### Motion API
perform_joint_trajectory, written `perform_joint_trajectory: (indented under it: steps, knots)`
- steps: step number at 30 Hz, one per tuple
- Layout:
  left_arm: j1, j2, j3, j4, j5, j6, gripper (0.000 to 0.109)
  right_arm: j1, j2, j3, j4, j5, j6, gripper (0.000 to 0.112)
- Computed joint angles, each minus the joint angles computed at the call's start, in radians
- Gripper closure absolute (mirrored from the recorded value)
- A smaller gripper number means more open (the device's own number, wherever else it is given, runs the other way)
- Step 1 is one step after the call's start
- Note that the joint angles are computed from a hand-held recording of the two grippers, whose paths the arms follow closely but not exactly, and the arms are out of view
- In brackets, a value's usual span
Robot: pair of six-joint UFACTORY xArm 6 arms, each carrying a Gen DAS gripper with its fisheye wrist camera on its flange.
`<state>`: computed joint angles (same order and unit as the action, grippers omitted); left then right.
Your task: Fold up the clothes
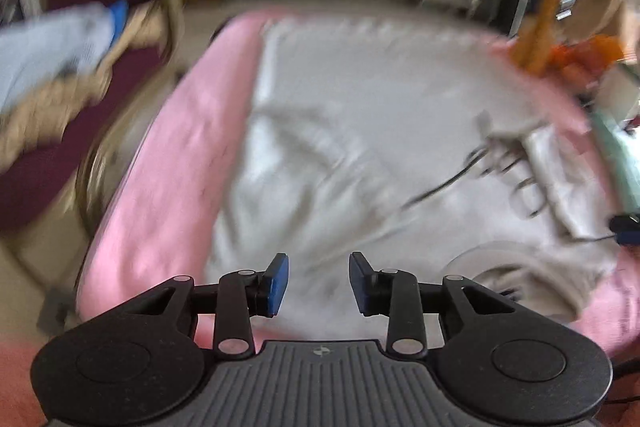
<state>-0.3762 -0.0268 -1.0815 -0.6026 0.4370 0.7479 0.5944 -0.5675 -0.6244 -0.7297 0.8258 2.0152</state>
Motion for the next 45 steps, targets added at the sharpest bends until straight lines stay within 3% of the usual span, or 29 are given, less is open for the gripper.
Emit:
perform_joint_trajectory:
  steps: [2,4,7,9,12,16,19,22,26,28,31,34,40,45]
  knots:
    - [-0.034,0.005,-0.008,-0.092,-0.012,0.097,0.075,-0.003,0.015,-0.006,-0.101,-0.064,0.035,0.083]
    - [-0.075,0.031,-0.025,-0.086,-0.033,0.113,0.075,-0.034,0.066,-0.025,-0.149,-0.165,0.032,0.083]
    - [-0.115,0.074,-0.058,-0.091,-0.01,0.144,0.076,-0.079,0.188,-0.077,-0.12,-0.306,-0.029,0.083]
    - [-0.122,0.083,-0.056,-0.079,0.026,0.167,0.076,-0.081,0.257,-0.116,-0.058,-0.335,-0.113,0.083]
    - [-0.124,0.061,-0.027,-0.002,0.082,0.185,0.076,-0.051,0.32,-0.168,0.039,-0.299,-0.274,0.084]
    - [-0.1,-0.036,0.053,0.049,0.148,0.235,0.076,0.015,0.291,-0.182,0.2,-0.211,-0.467,0.084]
    - [-0.055,-0.11,0.103,0.009,0.178,0.253,0.076,0.074,0.203,-0.126,0.218,-0.162,-0.396,0.083]
    - [0.007,-0.14,0.11,-0.066,0.204,0.209,0.075,0.097,0.111,-0.05,0.126,-0.17,-0.215,0.082]
    - [0.028,-0.099,0.084,0.011,0.149,0.014,0.076,0.115,0.028,0.002,-0.056,-0.107,0.073,0.081]
    - [0.02,-0.071,0.065,0.083,0.156,-0.06,0.077,0.103,0.026,0.011,-0.043,-0.1,0.1,0.092]
    - [0.009,-0.047,0.05,0.162,0.168,-0.116,0.075,0.073,0.058,0.01,0.024,-0.139,0.053,0.094]
    - [0.001,-0.059,0.064,0.2,0.156,-0.124,0.075,0.079,0.107,-0.033,0.093,-0.084,-0.036,0.1]
    - [0.007,-0.069,0.057,0.263,0.18,-0.165,0.075,0.121,0.119,-0.08,0.159,0.006,-0.111,0.099]
    - [0.042,-0.055,0.003,0.169,0.148,-0.162,0.074,0.136,0.043,-0.059,-0.007,0.036,0.052,0.087]
